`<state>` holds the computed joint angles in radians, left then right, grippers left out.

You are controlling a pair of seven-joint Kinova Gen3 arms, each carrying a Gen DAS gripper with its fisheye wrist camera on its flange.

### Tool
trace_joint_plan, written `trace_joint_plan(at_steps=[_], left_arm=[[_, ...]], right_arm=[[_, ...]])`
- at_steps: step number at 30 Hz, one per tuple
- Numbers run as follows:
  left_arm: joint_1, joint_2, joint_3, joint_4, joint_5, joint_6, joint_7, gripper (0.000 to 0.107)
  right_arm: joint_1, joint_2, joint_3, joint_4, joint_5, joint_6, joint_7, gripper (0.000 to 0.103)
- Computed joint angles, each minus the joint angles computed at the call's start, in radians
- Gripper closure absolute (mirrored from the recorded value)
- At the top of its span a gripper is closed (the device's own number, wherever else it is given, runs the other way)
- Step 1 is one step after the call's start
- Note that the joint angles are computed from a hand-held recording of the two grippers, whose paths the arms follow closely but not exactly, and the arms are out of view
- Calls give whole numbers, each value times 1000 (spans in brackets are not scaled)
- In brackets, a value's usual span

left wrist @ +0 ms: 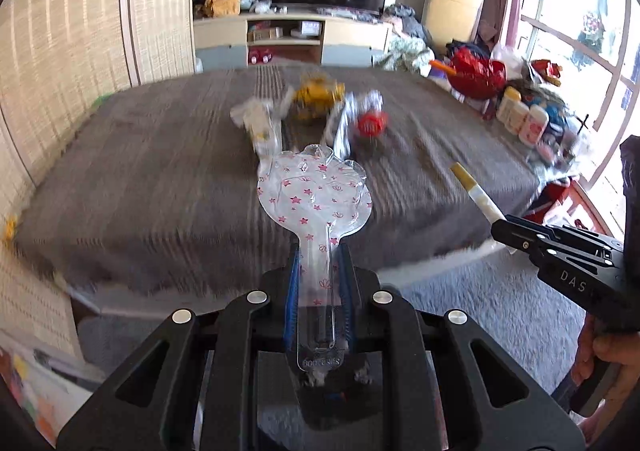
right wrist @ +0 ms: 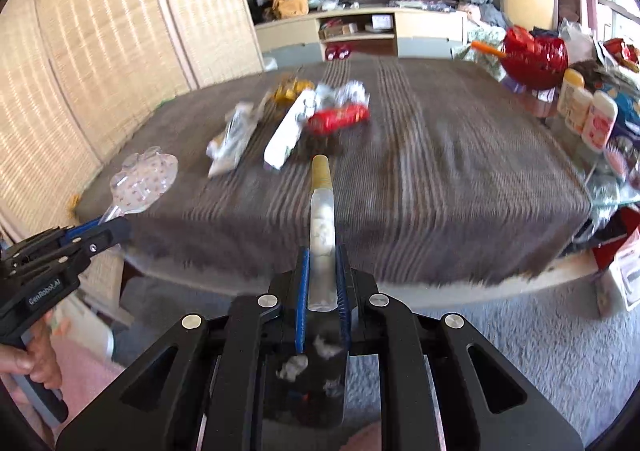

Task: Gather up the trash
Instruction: 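Carry both held items over the black bin and open both tools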

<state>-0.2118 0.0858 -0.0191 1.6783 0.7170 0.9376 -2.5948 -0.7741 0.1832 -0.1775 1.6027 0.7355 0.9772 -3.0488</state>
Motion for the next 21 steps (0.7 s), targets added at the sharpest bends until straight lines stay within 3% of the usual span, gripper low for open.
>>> trace_joint_plan(at_steps=[9,14,21], left_arm=[[-1,31,0,125,-56,-29,14,91],[11,74,16,167,-107,-48,41,90],[12,141,38,188,-180,-64,93,90]], right_arm=[[-9,38,-5,62,-97,-76,-24,89],[35,74,6,105,-228,-201,37,89],[34,136,33,115,-354,-262,115,89]])
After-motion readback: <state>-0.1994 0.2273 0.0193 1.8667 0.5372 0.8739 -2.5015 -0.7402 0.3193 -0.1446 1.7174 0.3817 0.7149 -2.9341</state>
